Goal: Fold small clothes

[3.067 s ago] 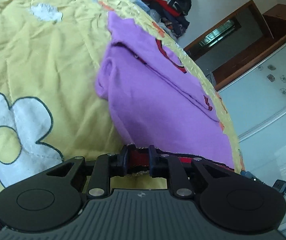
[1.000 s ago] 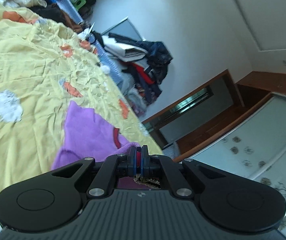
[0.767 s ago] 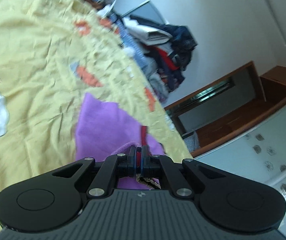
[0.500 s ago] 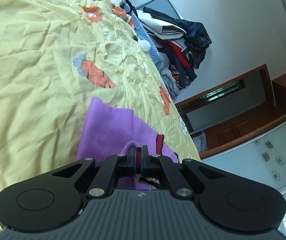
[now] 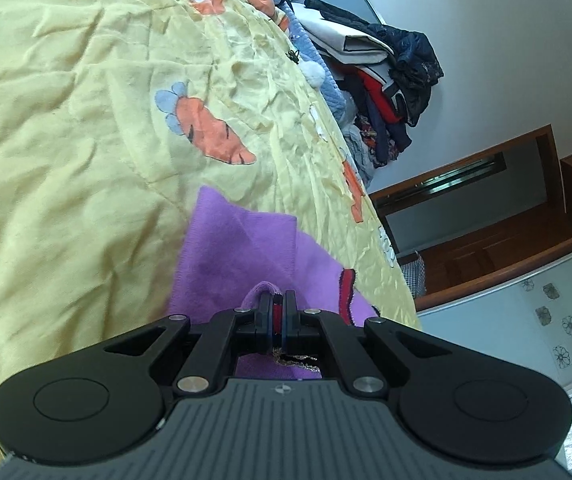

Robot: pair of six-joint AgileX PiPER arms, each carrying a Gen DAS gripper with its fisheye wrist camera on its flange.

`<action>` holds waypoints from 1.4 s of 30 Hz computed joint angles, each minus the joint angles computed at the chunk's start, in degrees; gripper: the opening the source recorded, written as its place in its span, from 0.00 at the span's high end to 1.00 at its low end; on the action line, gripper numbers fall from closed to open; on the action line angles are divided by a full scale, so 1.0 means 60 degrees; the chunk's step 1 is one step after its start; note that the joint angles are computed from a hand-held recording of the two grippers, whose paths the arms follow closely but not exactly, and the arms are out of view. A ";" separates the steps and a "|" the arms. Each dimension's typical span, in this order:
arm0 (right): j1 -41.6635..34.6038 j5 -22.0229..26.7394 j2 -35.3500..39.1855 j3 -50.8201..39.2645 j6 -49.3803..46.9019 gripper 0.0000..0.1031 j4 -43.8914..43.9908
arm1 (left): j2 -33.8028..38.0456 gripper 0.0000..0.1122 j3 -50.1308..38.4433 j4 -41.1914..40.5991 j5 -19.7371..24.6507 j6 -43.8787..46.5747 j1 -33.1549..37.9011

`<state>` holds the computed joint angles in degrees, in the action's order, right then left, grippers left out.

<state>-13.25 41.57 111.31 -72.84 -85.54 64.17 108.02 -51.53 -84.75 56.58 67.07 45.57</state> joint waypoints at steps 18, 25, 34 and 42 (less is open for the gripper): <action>0.1280 -0.2108 -0.1683 0.1963 -0.4804 0.95 0.2630 | -0.0781 0.97 0.0045 -0.0078 -0.0093 -0.0514 -0.0001; 0.1569 -0.2903 -0.0134 0.0228 -0.2411 0.95 0.1370 | 0.0249 0.97 -0.0925 -0.0182 -0.0814 -0.1561 -0.0530; 0.1486 -0.3372 0.0142 0.0298 -0.2545 0.16 0.2225 | -0.0473 0.86 -0.0410 -0.0108 -0.1622 -0.1781 0.0304; 0.1853 -0.2936 -0.0855 0.1266 -0.2495 0.16 0.2638 | -0.3269 0.61 0.0085 0.3887 -0.4816 -0.1421 -0.3611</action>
<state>-2.13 23.95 106.18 -65.25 -100.51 80.00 88.40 -51.02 -61.43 27.69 58.55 23.90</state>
